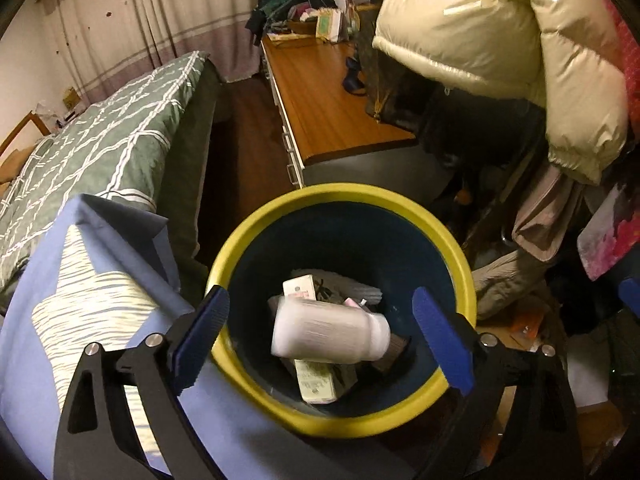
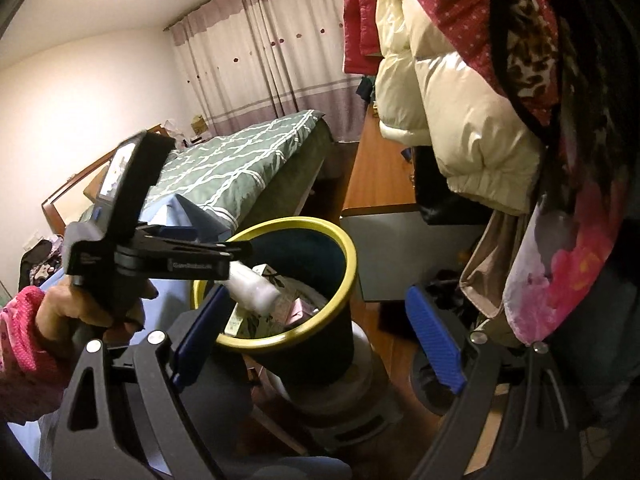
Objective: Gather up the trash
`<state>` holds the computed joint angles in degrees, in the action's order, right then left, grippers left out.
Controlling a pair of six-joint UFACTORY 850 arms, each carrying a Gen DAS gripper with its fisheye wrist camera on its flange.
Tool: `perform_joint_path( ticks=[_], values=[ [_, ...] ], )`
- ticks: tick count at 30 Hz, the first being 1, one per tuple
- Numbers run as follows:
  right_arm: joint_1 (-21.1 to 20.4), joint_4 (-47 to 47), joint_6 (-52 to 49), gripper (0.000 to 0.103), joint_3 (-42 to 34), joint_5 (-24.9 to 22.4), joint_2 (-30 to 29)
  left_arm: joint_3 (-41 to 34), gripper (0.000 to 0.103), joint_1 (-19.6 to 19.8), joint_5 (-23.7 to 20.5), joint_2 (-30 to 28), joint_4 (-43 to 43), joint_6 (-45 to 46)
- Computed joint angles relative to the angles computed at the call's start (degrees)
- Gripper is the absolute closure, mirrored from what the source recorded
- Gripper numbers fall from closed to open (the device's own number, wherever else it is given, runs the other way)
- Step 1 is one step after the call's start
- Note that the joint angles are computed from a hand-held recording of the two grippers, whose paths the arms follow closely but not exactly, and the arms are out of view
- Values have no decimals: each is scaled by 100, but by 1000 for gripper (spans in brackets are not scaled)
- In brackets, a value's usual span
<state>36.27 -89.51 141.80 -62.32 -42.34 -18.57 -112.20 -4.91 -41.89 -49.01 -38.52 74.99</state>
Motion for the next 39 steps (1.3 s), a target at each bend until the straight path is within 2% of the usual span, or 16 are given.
perform_joint_path(
  ticks=[3, 7, 12, 15, 21, 26, 33, 39],
  values=[
    [39, -65, -6, 18, -49, 5, -14, 308, 8, 237, 108, 325, -385, 233],
    [122, -214, -14, 18, -153, 7, -39, 1033, 5, 789, 183, 1019, -1437, 887],
    [290, -393, -210, 17, -422, 27, -136, 2310, 5, 1698, 744, 2050, -3336, 2518],
    [411, -392, -457, 16, -635, 30, -221, 2784, 5, 2251, 782, 2414, -4112, 3033],
    [711, -337, -1039, 14, -1123, -96, -442, 3154, 5, 3214, 633, 2694, -4528, 2886],
    [911, -175, -1477, 12, -1394, -124, -534, 3539, 5, 3789, 492, 2919, -4803, 3189],
    [1207, -169, -1646, 10, -1468, -313, -511, 4043, 5, 4407, 204, 3198, -5251, 3638],
    [1289, -94, -1703, 10, -1429, -323, -474, 4345, 5, 4636, 206, 3395, -5642, 3959]
  ],
)
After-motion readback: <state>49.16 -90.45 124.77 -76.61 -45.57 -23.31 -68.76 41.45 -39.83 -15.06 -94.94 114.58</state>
